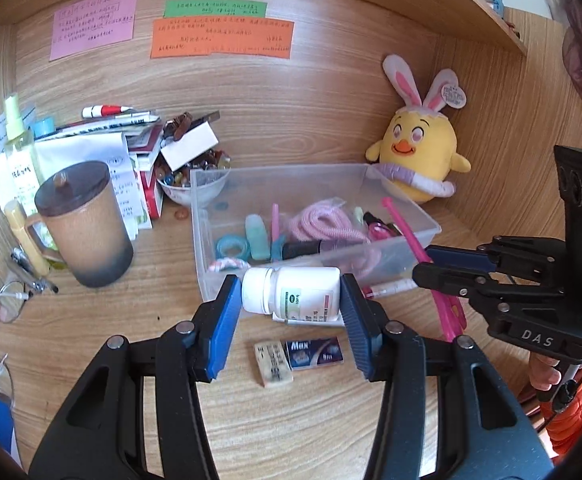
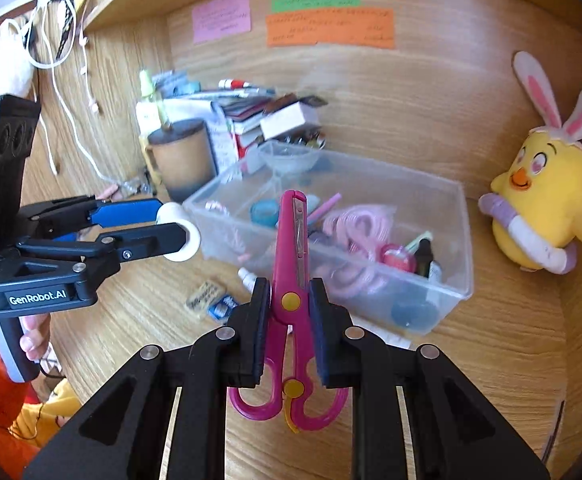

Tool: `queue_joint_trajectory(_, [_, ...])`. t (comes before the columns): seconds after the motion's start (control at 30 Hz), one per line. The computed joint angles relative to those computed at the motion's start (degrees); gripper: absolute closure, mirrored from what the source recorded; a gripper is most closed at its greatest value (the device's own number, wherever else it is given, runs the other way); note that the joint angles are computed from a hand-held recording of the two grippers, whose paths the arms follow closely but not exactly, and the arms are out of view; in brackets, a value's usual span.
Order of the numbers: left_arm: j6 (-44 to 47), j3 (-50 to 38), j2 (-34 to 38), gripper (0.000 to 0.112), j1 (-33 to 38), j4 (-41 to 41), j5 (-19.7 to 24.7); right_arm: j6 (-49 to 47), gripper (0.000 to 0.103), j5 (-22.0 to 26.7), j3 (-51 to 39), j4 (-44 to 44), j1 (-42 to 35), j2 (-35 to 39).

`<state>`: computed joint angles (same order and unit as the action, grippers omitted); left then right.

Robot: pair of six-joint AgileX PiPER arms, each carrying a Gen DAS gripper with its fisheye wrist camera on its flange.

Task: Organize objects
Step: 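Carry pill bottle and scissors into the clear box and release both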

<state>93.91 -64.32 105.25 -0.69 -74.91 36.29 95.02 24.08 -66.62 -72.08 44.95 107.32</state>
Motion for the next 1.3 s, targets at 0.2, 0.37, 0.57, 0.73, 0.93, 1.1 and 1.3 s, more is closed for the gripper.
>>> queue_joint_trajectory(0.2, [-5.4, -5.5, 2.3, 0.063, -0.3, 2.2, 0.6, 2.1, 0.085, 0.6, -1.2, -1.8, -2.2, -1.2])
queue_joint_trajectory(0.37, [-10.6, -10.3, 4.5, 0.063, -1.2, 5.6, 0.5, 2.7, 0.085, 1.7, -2.9, -2.8, -4.1, -1.4])
queue_joint_trajectory(0.57, [-16.0, -15.2, 7.6, 0.063, -3.1, 9.7, -1.1, -4.6, 0.086, 1.5, -7.9, 2.9, -7.6, 1.3])
queue_joint_trajectory(0.73, [-21.5, -19.5, 11.0, 0.063, -4.3, 14.2, -1.4, -13.6, 0.086, 2.1, -13.1, 10.8, -10.1, 5.1])
queue_joint_trajectory(0.93, [-27.0, -24.2, 14.9, 0.063, -5.6, 18.8, -0.9, -22.6, 0.086, 3.2, -18.8, 18.9, -12.0, 9.8])
queue_joint_trajectory(1.1, [-28.7, -26.3, 16.6, 0.063, -6.5, 21.3, -0.4, -30.6, 0.086, 3.6, -22.9, 25.8, -12.7, 13.2])
queue_joint_trajectory(1.3, [-30.4, -27.4, 17.6, 0.063, -7.1, 23.5, 0.7, -36.5, 0.088, 3.7, -24.6, 30.6, -12.4, 14.6])
